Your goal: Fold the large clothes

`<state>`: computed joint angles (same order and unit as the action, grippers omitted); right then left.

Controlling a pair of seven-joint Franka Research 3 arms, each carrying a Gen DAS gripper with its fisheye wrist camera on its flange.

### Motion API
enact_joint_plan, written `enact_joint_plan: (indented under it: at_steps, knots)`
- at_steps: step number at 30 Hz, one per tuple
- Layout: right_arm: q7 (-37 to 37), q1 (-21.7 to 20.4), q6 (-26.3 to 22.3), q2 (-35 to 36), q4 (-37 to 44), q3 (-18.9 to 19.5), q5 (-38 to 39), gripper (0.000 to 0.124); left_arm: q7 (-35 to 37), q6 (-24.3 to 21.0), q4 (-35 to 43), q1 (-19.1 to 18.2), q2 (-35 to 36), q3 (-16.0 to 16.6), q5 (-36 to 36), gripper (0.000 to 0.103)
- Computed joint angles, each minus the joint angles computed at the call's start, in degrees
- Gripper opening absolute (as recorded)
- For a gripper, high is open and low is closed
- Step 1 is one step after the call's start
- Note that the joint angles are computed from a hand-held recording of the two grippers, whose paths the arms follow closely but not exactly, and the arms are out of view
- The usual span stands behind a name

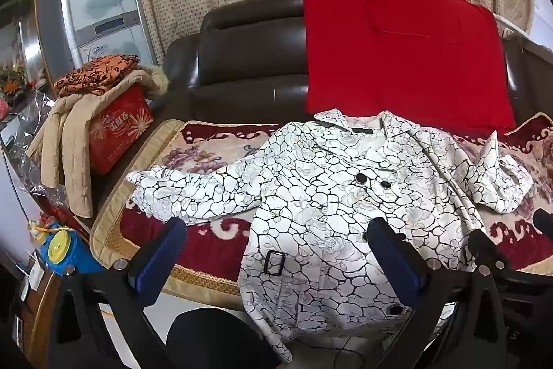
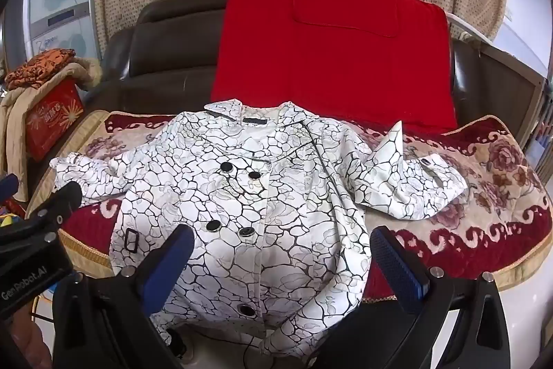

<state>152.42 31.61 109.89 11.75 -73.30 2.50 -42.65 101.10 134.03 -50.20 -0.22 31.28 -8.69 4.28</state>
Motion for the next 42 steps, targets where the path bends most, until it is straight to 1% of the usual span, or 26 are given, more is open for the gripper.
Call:
enact_joint_plan:
  at_steps: [4, 6, 7, 8, 12, 13, 14, 20, 23, 33, 36, 40, 42]
  knots:
    - [-0.5, 0.0, -0.4, 0.5, 0.9, -0.1, 0.6, 0.103, 0.3, 0.8, -1.3, 0.5, -0.8, -0.4, -0.8, 0.103]
    - [0.3, 0.1, 0.5, -0.2, -0.5, -0.1, 0.5, 0.103, 1.4, 2.0, -3.1, 1.7, -1.4, -0.8, -1.9, 0.103]
    - [0.1, 0.0, 0.4, 0.0, -0.1, -0.1, 0.6, 0.103, 1.3, 2.0, -3.2, 1.5, -1.5, -0.6, -1.7, 0.103]
    - [0.0, 0.0, 0.3, 0.2, 0.0, -0.1, 0.6, 0.103, 0.8, 1.9, -3.3, 0.9, -1.6, -0.2, -0.8, 0.103]
    - [-0.1, -0.1, 0.7, -0.1, -0.6, -0.1, 0.2, 0.103, 1.6, 0.2, -1.4, 1.3, -0.8, -0.4, -1.3, 0.103]
    - [-0.7, 0.3, -0.5, 0.9, 1.1, 0.0, -0.2, 0.103, 0.4, -0.9, 1.1, 0.2, 0.6, 0.2, -0.3, 0.103]
    - [-0.7, 0.4, -0.5, 0.9, 1.1, -0.1, -0.2, 0.103, 0.3, -1.2, 1.5, 0.2, 0.9, 0.2, -0.2, 0.103]
    - [-1.2, 0.7, -0.7, 1.3, 1.6, -0.4, 0.0, 0.103, 0.5, -1.6, 2.2, 0.2, 1.2, 0.1, -0.1, 0.103]
    - [-1.5, 0.9, -0.9, 1.4, 1.9, -0.5, 0.0, 0.103, 0.9, -1.2, 1.4, 0.4, 0.9, 0.0, -0.3, 0.103]
    - [-1.7, 1.0, -1.0, 1.5, 2.1, -0.7, 0.1, 0.103, 0.4, -1.7, 2.0, -0.2, 1.2, 0.2, 0.3, 0.103]
    - [-2.0, 0.8, -0.9, 1.7, 2.2, -0.8, 0.4, 0.103, 0.6, -3.0, 4.6, -0.6, 2.9, 0.2, 0.5, 0.103]
    - [-2.4, 0.7, -0.8, 2.5, 3.2, -1.1, 0.4, 0.103, 0.2, -6.2, 11.6, -1.2, 6.9, 0.5, 0.6, 0.103]
    - [-2.4, 0.6, -0.6, 2.8, 3.5, -1.4, 0.7, 0.103, 0.2, -6.6, 13.1, -1.3, 7.8, 0.6, 0.6, 0.103]
